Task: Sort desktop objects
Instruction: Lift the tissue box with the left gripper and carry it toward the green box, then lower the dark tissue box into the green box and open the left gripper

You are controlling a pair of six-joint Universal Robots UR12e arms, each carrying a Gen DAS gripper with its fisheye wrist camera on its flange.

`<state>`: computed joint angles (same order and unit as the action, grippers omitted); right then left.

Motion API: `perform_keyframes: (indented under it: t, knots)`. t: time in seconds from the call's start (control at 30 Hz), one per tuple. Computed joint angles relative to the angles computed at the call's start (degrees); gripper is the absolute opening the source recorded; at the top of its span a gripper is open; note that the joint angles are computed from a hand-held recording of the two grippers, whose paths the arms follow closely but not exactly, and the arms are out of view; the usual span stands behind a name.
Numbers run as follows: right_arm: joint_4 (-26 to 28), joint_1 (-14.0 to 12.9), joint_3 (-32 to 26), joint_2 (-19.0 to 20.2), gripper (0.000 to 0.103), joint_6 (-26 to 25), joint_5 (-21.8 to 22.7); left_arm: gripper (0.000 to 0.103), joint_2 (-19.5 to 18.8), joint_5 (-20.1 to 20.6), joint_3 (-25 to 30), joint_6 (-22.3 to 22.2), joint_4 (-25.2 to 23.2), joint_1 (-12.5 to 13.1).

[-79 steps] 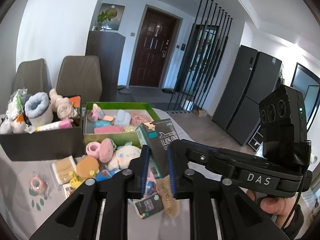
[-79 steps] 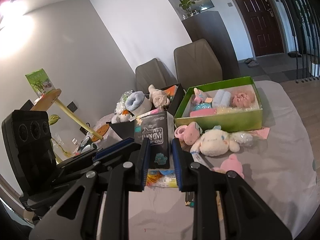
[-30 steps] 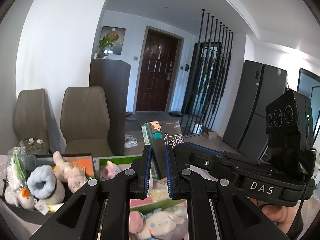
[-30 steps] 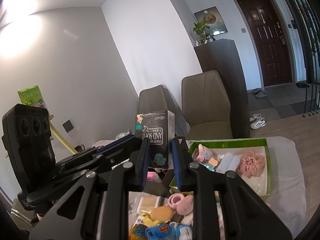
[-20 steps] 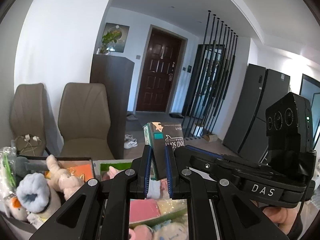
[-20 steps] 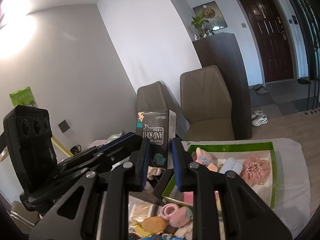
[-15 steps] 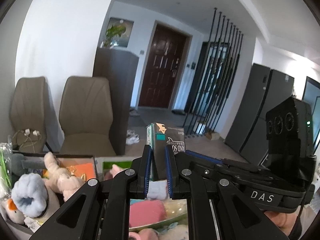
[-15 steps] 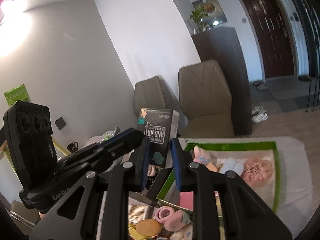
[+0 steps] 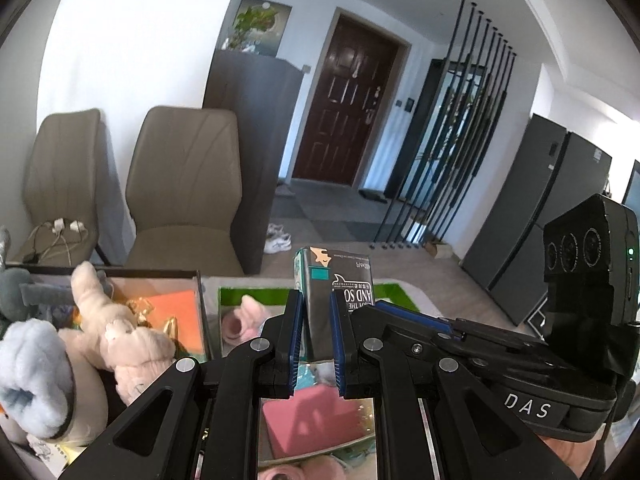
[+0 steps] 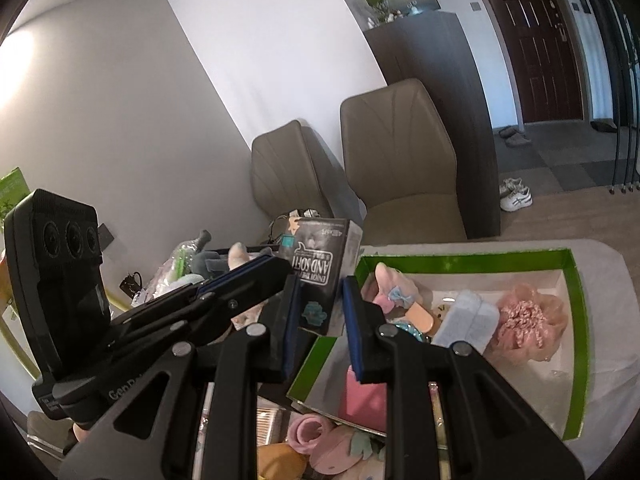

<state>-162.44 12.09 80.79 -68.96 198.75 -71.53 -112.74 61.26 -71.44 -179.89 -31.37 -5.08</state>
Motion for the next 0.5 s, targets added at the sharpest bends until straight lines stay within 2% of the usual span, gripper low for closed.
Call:
perform_keyframes:
  t: [0.5]
  knots:
    - [3.5, -0.6, -1.9, 2.5, 0.022, 1.4, 1.8, 0.012, -1.3, 1.1, 1.2, 0.0, -5.4, -0.3]
